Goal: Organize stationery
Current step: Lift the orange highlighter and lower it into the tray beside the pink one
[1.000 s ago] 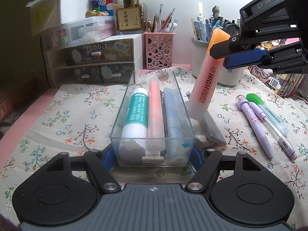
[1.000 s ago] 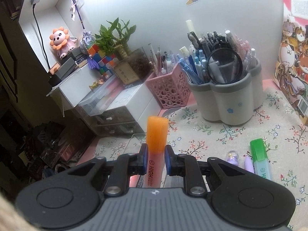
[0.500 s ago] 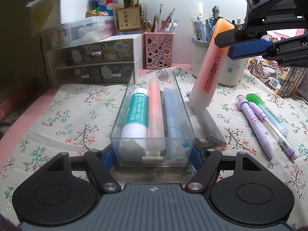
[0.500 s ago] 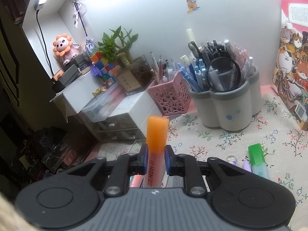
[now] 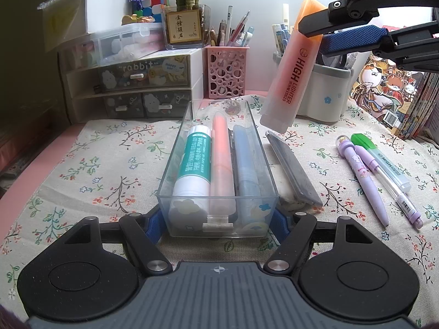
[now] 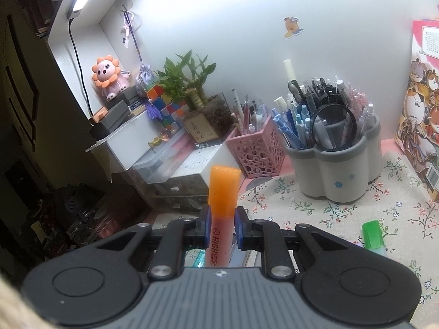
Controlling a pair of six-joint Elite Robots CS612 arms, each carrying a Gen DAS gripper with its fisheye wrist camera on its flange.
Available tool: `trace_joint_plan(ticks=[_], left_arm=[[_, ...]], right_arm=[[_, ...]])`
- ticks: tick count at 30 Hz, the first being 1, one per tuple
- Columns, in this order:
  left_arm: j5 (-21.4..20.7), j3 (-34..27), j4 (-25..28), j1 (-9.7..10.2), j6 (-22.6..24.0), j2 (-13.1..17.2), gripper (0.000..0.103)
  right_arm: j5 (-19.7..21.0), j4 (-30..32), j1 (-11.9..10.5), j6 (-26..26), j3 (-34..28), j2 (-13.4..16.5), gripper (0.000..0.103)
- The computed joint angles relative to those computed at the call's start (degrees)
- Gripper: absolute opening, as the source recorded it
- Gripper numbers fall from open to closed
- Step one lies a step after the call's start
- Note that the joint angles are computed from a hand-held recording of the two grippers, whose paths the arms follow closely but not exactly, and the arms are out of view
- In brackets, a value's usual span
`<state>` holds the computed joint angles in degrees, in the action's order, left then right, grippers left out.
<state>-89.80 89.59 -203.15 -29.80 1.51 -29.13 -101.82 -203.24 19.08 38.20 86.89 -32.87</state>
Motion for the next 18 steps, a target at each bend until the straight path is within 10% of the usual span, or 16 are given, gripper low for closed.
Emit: trace_joint_plan(ticks=[18], left_arm=[[0.0, 0.0, 0.0, -0.01, 0.0, 0.0, 0.073]], right_arm=[[12.1, 7.8, -1.7, -1.7, -2.9, 1.3, 0.015]])
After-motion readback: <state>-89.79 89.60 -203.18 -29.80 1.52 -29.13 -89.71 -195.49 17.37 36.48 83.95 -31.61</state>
